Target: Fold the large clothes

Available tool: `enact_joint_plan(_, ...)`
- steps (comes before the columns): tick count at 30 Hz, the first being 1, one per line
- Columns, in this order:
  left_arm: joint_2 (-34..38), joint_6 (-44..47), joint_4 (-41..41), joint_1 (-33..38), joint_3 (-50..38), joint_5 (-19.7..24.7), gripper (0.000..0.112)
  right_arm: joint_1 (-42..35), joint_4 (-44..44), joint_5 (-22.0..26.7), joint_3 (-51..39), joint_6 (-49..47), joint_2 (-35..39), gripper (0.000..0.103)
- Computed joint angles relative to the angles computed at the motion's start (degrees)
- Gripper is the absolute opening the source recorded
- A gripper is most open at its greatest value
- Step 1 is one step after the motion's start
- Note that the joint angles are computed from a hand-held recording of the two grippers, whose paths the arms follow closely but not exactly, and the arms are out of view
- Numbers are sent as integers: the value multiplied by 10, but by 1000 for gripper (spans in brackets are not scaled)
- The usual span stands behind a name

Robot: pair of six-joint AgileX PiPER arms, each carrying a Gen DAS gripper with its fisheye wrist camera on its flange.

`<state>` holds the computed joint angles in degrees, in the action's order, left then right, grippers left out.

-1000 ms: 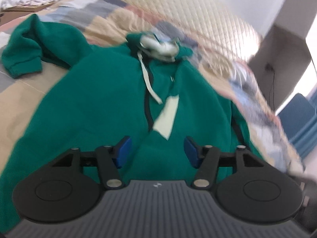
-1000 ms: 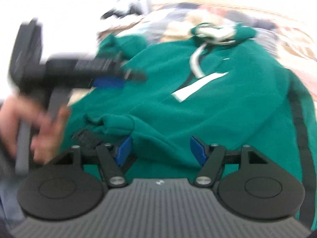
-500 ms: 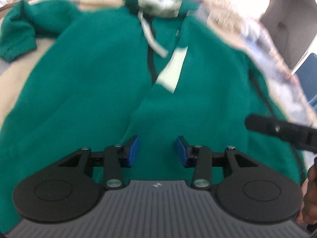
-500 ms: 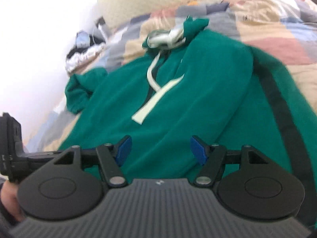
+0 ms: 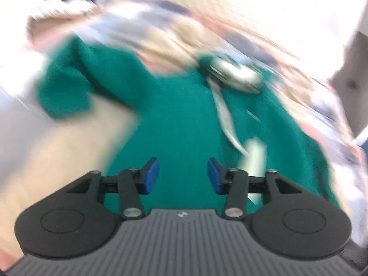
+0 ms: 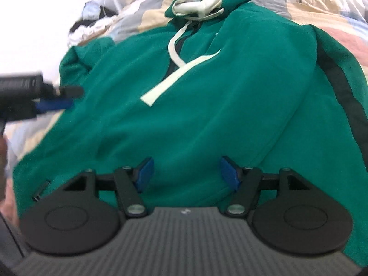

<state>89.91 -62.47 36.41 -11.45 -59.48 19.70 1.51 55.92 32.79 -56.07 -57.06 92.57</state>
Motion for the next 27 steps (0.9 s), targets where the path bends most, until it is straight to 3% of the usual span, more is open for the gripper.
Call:
enact_joint_plan(3, 69, -53, 123, 62, -89, 63, 61, -6, 20, 3, -8, -6, 7, 66)
enact_joint_plan(6, 165, -68, 179, 119, -200, 123, 63, -11, 56, -5, -12, -35, 14, 66)
enact_joint_plan(11, 305, 44, 109, 197, -377, 163, 63, -25, 133, -13, -27, -95, 40, 66)
enact_joint_plan(14, 365, 143, 13, 229, -461, 166, 63, -26, 161, -25, -48, -109, 67, 68)
enact_joint_plan(16, 410, 176, -9, 233, -530, 201, 58, -26, 178, -26, -66, -114, 88, 68)
enact_joint_plan(21, 486, 214, -1, 231, -662, 314, 22, -17, 202, -38, -103, -126, 127, 68)
enact_joint_plan(24, 513, 234, 22, 221, -752, 380, 17, -14, 213, -42, -119, -129, 143, 68)
enact_joint_plan(27, 490, 240, 78, 195, -775, 407, 16, -19, 226, -38, -125, -136, 148, 68)
